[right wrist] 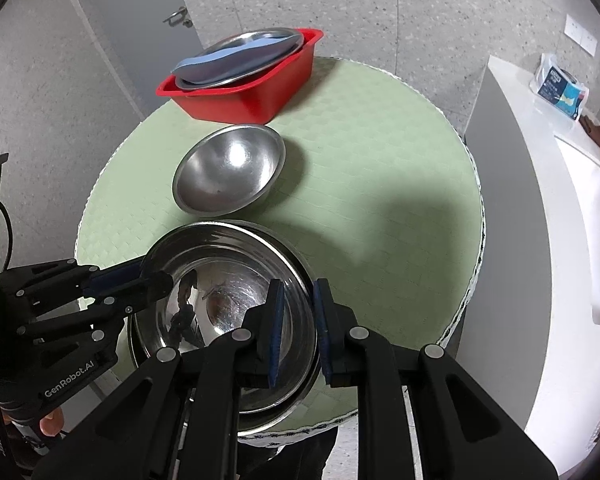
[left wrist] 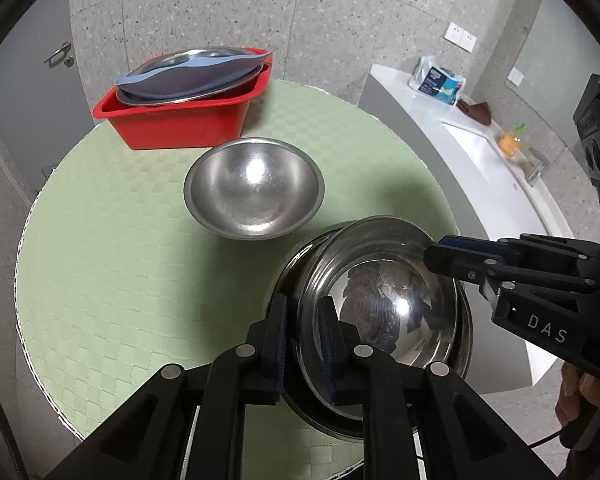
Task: Organize plates and bowls
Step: 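Lift the medium steel bowl and lower it into the other steel bowl, then open both grippers and withdraw from the nested bowls, then grasp the rim of the small steel bowl with both grippers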
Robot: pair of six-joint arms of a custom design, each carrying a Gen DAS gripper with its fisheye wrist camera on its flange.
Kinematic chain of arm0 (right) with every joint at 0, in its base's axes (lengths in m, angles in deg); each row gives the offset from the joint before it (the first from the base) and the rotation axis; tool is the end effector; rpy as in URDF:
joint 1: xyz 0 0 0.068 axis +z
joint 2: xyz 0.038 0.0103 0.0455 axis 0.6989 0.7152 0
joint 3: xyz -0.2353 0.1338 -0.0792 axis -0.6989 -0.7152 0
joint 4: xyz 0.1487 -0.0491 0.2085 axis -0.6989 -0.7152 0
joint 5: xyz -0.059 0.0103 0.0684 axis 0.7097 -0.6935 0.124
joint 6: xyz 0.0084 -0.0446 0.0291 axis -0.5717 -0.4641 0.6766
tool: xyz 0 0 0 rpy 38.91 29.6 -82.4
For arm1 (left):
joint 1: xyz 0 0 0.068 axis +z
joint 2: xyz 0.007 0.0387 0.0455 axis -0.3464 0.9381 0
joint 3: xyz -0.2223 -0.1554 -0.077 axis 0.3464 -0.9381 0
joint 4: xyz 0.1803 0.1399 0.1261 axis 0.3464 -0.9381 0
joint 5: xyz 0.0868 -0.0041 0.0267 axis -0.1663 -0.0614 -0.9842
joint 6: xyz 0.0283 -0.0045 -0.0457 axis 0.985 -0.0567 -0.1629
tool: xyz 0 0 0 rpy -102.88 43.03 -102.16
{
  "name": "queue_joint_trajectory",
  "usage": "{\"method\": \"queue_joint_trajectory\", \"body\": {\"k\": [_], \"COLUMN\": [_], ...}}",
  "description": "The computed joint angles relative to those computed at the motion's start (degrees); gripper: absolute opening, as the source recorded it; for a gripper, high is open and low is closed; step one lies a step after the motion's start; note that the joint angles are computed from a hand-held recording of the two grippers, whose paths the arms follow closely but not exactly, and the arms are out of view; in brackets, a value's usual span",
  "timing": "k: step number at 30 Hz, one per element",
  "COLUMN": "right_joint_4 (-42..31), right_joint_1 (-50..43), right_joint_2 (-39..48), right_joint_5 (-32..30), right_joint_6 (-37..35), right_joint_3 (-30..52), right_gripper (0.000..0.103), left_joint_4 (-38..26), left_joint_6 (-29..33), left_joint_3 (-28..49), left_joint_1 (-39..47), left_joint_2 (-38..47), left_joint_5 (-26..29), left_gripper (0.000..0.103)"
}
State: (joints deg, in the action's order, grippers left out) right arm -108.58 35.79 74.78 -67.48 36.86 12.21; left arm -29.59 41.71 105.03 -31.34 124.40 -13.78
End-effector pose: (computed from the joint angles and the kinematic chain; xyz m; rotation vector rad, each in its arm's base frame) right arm 0.1544 -0.0105 0.2133 -0.2250 2.7611 0.4103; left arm 0.3989 -0.0840 0.3265 0.3002 2.5917 -0.2867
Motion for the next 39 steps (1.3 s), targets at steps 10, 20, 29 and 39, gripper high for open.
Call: {"method": "queue_joint_trajectory", "body": {"k": [10, 20, 29, 39], "right_joint_4": [-1.02, 2.28, 6.73, 9.76], "right_joint_1": [-0.27, 0.31, 1.49, 2.99], "right_joint_2": [1.42, 8.20, 18.04, 31.14], "right_joint_5": [-3.48, -6.23, -7.54, -8.33], "right_joint_6": [0.22, 0.70, -0.19, -1.59], "right_joint_3": [3.43, 8.31, 12.05, 16.83], "right_gripper": [0.020, 0.050, 0.062, 0.062], "left_joint_4": [2.31, 5.62, 6.69, -3.24], "left_joint_6": [0.71, -2.85, -8.38, -13.18], "left_joint_3": [-1.69, -1.33, 0.77, 19.96], "left_joint_1": [2.31, 6.39, 7.58, 6.53], "left_joint_2": [-3.12, -4.25, -0.46, 15.36], "left_joint_5": [1.26, -0.04, -3.47, -6.16], "left_gripper": [0.050, 0.076, 0.092, 0.095]}}
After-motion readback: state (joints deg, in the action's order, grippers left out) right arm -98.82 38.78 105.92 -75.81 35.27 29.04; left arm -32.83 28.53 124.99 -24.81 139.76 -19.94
